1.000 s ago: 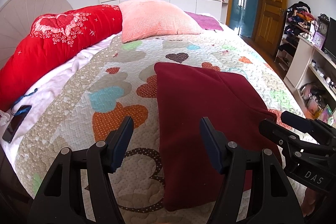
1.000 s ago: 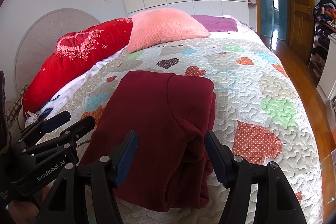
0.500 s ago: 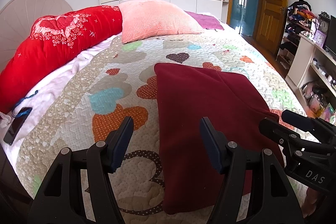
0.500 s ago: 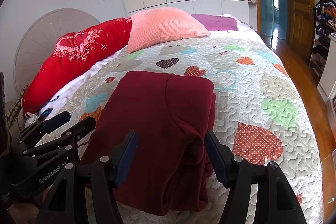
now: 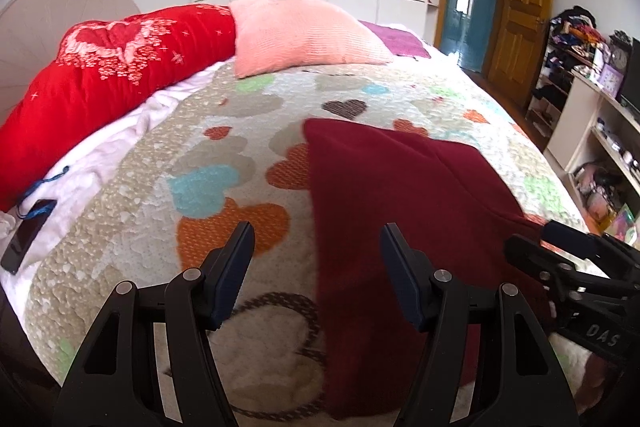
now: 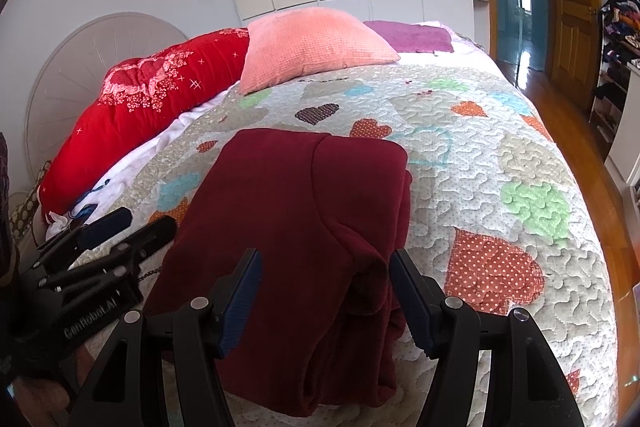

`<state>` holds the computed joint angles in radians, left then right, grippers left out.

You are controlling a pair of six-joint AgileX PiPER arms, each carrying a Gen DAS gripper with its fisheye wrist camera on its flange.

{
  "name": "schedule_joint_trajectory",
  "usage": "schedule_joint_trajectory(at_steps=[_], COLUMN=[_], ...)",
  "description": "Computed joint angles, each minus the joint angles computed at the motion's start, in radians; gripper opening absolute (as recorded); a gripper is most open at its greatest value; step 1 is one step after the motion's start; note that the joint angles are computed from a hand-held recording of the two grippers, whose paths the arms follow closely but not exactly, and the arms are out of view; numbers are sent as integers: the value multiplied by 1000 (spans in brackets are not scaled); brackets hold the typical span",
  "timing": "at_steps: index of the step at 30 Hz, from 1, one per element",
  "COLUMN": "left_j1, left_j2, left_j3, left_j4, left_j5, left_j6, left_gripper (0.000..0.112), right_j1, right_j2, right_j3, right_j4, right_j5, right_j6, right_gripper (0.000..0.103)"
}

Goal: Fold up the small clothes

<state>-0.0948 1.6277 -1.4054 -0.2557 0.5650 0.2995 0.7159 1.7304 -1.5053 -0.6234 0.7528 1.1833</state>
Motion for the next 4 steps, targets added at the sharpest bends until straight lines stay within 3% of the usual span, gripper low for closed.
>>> schedule_joint_trajectory(at_steps=[4], left_j1=[53], left_j2=[47], left_j3=[-62], left_j4=[-29], left_j5=[36], left_j6=[27], left_gripper=[64], right_j1=[-22], right_j2=[-2], right_j3=[14], right_j4=[9], right_j5=[-6], right_j6=[-3], right_gripper=[63])
